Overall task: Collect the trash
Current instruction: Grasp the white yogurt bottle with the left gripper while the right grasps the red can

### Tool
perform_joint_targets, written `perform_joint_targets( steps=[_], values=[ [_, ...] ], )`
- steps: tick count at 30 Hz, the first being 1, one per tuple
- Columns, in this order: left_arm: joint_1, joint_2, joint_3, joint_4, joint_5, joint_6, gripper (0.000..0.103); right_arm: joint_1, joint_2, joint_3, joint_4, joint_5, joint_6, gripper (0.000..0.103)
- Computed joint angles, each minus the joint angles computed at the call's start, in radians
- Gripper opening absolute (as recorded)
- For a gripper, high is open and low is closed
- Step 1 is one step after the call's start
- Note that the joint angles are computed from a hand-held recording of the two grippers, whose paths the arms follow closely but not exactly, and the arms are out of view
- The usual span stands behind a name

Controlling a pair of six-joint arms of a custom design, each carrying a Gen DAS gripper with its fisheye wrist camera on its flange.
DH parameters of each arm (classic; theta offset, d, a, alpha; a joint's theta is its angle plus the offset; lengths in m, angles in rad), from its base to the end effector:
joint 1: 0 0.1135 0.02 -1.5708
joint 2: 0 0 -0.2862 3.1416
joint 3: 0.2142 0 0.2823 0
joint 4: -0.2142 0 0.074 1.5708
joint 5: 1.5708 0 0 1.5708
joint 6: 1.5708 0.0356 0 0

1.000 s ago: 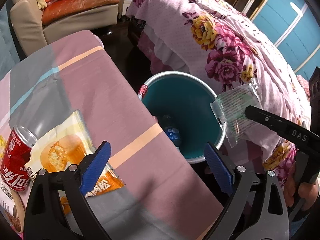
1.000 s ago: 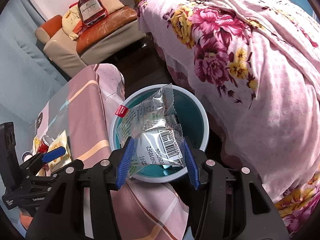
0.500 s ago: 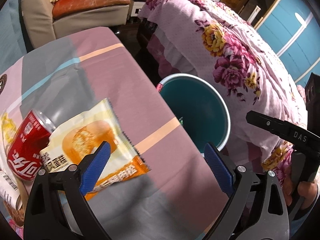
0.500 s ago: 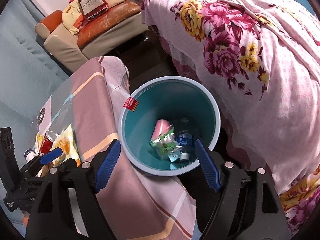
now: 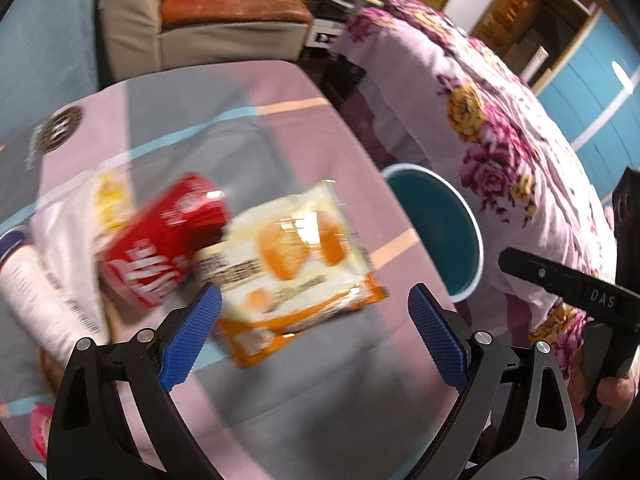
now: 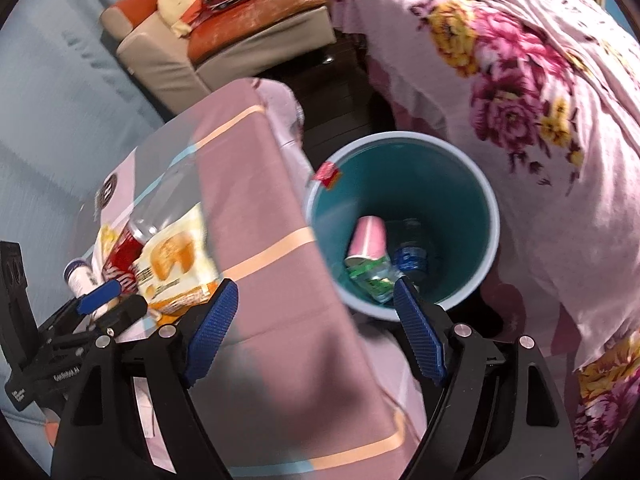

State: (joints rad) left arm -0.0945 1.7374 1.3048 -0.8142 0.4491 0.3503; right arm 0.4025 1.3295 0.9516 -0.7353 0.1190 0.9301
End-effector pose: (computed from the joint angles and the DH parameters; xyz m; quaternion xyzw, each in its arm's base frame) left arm 0.3737 -0.0509 0.2340 0.2473 0.9305 -0.1979 0.1840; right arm 0.2578 0.1052 0.2473 0.2665 0.9351 0.0944 0.2138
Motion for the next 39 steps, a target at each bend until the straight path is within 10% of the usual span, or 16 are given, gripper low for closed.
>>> perform_joint_targets(
  steps=[17,39],
  values=[
    [0.374,0.141,0.161,-0.055,0.018,0.011,0.094,0.199,0.303,0.332,-0.067,0.006,0.026,0.080],
    [0.349,0.243,0.195,0.011,-0.021,-0.041,0.080,0.219,0.468,0.517,-0.102,-0.033,0.026,0.080]
  ],
)
